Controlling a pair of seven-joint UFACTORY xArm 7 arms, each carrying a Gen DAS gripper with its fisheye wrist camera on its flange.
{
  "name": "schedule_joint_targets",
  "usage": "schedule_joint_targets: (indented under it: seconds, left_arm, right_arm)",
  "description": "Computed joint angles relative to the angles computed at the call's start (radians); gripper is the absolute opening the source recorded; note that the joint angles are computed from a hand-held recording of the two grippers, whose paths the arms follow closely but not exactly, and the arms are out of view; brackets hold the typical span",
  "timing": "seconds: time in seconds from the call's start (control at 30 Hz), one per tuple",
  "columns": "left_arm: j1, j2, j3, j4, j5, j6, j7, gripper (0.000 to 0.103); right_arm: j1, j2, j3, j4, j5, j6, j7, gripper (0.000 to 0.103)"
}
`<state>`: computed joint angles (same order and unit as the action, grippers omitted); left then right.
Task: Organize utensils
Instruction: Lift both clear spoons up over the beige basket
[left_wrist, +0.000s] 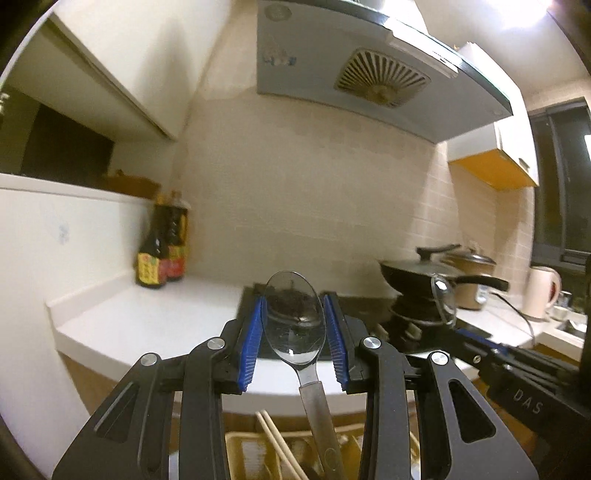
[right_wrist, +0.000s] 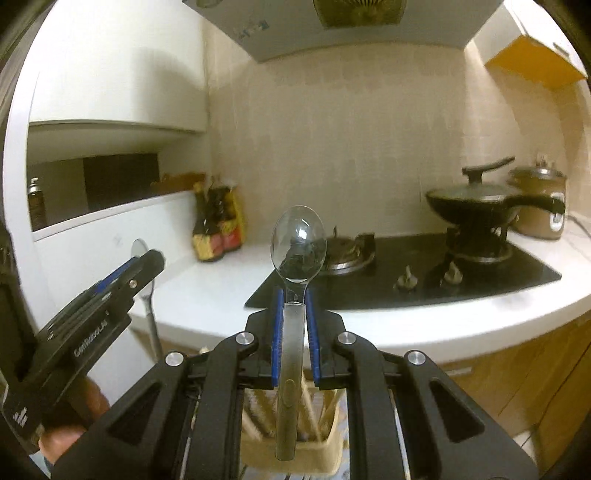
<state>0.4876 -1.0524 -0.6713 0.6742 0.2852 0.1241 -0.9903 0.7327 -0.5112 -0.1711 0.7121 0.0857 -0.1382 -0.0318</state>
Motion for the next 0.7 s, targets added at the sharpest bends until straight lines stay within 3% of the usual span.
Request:
schedule_joint_targets:
  seconds: [0.17, 0.27, 0.4, 0.57, 0.7]
  left_arm:
    - [0.132, -0.058, -0.080, -0.025, -0.005, -0.070, -0.065, 0.031]
    - [0.177, -0.071, -0.121, -0.033, -0.012, -0.086, -0.081, 0.031]
    - [0.211, -0.070, -0.155, -0.043, -0.012, -0.106, -0.082, 0.031]
    - [0.234, -0.071, -0.183, -0.060, -0.022, -0.132, -0.084, 0.031]
    - [0.234, -0.072, -0.194, -0.070, -0.024, -0.145, -0.073, 0.032]
  right_arm:
    - [-0.085, 0.088, 0.070, 0.001, -0.045, -0.121, 0.025, 0.010]
    - [-0.217, 0.140, 0.187, 0.000, -0.061, -0.163, 0.030, 0.010]
    - [-0.288, 0.174, 0.243, -0.010, -0.093, -0.202, 0.057, 0.010]
    - [-0.301, 0.210, 0.234, -0.006, -0.167, -0.223, 0.121, 0.010]
    - [-0.349, 0.217, 0.274, -0.017, -0.177, -0.245, 0.137, 0.010]
